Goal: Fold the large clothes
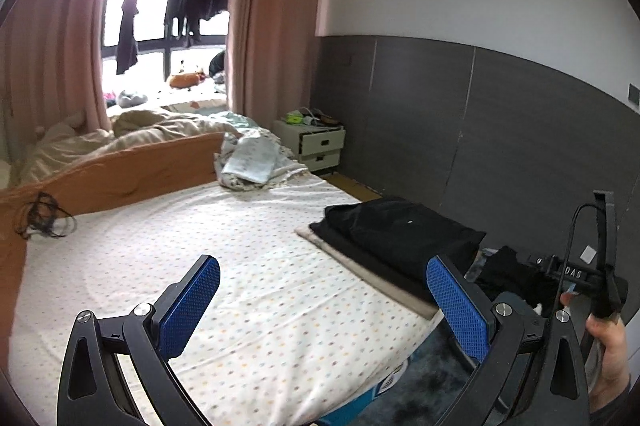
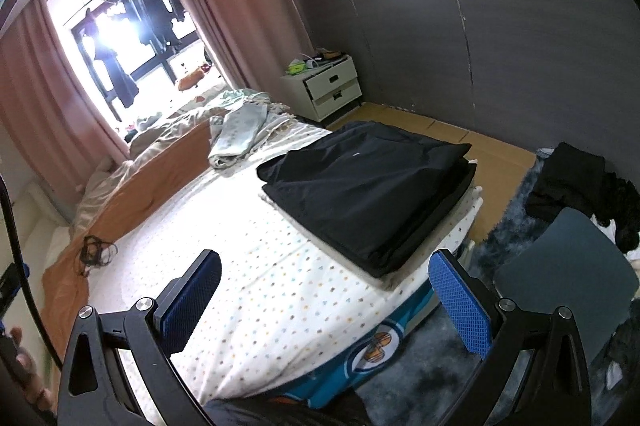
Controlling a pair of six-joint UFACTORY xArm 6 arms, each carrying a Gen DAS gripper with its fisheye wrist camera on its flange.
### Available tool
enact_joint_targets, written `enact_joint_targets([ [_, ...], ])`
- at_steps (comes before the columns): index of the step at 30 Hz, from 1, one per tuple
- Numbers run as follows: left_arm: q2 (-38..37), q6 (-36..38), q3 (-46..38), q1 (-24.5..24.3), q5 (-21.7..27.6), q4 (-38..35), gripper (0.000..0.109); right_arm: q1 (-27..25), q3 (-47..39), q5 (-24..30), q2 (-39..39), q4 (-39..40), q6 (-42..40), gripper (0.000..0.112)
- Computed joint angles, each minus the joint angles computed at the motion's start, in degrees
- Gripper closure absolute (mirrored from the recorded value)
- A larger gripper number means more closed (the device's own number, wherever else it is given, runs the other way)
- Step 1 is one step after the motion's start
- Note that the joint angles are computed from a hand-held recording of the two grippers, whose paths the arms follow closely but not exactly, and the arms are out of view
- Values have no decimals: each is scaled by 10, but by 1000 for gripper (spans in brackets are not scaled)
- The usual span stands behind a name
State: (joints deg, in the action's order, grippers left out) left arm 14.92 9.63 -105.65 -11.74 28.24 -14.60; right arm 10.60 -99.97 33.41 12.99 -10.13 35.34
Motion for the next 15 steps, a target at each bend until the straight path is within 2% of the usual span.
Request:
enact_joint_targets([
  [15,-219,0,305,44,-120,-16,6,63,131,-46,-105,-75,37,9],
])
